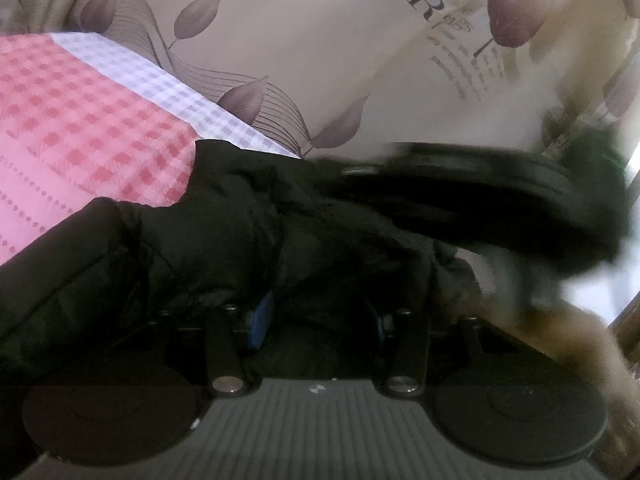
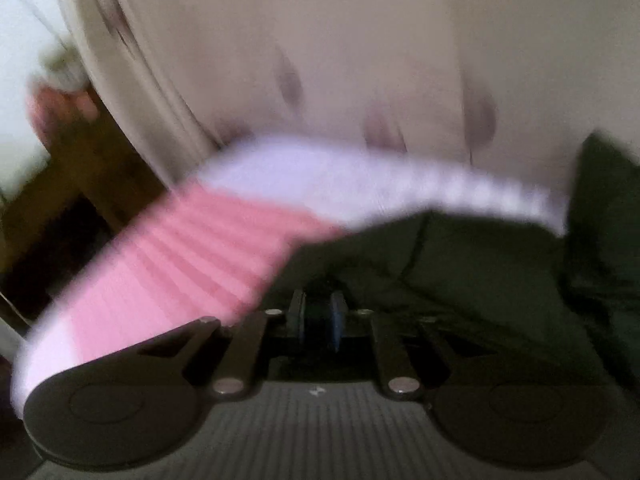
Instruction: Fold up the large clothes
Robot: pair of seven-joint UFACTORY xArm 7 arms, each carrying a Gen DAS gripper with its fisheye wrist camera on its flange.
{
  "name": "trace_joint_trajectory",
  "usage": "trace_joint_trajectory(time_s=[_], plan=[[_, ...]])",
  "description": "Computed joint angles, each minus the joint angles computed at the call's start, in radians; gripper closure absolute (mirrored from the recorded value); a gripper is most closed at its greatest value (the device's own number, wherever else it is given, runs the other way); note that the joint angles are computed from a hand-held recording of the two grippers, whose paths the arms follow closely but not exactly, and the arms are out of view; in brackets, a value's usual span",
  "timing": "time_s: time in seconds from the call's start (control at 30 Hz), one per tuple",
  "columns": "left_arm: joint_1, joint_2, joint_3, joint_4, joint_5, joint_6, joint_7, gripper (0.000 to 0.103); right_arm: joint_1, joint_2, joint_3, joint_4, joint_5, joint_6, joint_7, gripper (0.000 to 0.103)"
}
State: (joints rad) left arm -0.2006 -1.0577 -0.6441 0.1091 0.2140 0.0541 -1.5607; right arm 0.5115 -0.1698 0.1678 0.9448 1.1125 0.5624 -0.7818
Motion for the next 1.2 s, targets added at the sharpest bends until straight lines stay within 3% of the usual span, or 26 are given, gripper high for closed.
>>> trace_joint_trajectory(time_s=[0.07,0.1,0.2,0.27,0.3,0.37,0.43,0.47,0.57,0.63,0.7,0.73,0.8,0.87,0.97,1.07,1.2], plan=[[0.001,-0.008,-0.004,-0.001,0.001,0.000,-0.004,0.051,-0.113,-0.162,0.069,-0.117,0.084,-0.009,-0.061,0.089],[0.004,-0.007,-0.006,-0.001,0.001,-0.001,-0.006,0.051,-0.170,-0.243,0.092,-0.172,0.063,0.007,-0.048,0.089],[0.008,-0.008,-0.011,0.004,0.002,0.012,-0.012,0.051,-0.153,-0.464,0.011,-0.359,-0.186,-0.044,0.074,0.089],[0.006,-0.009,-0.007,0.001,0.001,0.012,-0.017,0.053,-0.203,-0.556,-0.017,-0.461,-0.383,-0.075,0.170,0.090],[0.006,-0.009,-0.005,0.000,0.002,0.013,-0.017,0.054,-0.258,-0.581,-0.023,-0.500,-0.446,-0.076,0.196,0.091],[0.003,0.000,0.003,-0.001,0.001,0.012,-0.017,0.068,-0.299,-0.580,-0.086,-0.538,-0.486,-0.071,0.218,0.092],[-0.004,0.006,0.012,-0.002,-0.006,0.023,-0.024,0.073,-0.229,-0.559,-0.234,-0.563,-0.421,-0.087,0.144,0.092],[-0.008,0.001,0.014,-0.004,-0.009,0.031,-0.030,0.074,-0.196,-0.551,-0.275,-0.564,-0.410,-0.098,0.137,0.092],[-0.022,-0.032,0.004,0.003,0.002,0.089,-0.035,0.073,-0.156,-0.542,-0.309,-0.548,-0.425,-0.090,0.162,0.092],[-0.043,-0.081,-0.021,0.044,0.028,0.232,-0.026,0.072,-0.164,-0.587,-0.342,-0.548,-0.421,-0.052,0.199,0.089],[-0.069,-0.128,-0.042,0.093,0.068,0.362,-0.007,0.063,-0.170,-0.676,-0.344,-0.580,-0.407,-0.091,0.226,0.089],[-0.075,-0.148,-0.049,0.118,0.093,0.405,0.009,0.054,-0.173,-0.729,-0.355,-0.595,-0.417,-0.090,0.228,0.089],[-0.054,-0.147,-0.060,0.172,0.134,0.459,0.040,0.042,-0.164,-0.810,-0.386,-0.601,-0.456,-0.032,0.216,0.089],[-0.015,-0.105,-0.051,0.203,0.163,0.437,0.068,0.037,-0.167,-0.859,-0.371,-0.601,-0.522,0.030,0.197,0.089],[0.051,0.016,-0.038,0.234,0.182,0.406,0.110,0.040,-0.162,-0.873,-0.326,-0.611,-0.608,0.066,0.164,0.089],[0.043,0.093,-0.007,0.211,0.158,0.404,0.104,0.049,-0.192,-0.850,-0.288,-0.645,-0.680,0.044,0.170,0.090],[0.031,0.102,-0.009,0.201,0.183,0.409,0.099,0.048,-0.171,-0.823,-0.329,-0.687,-0.662,-0.003,0.182,0.090]])
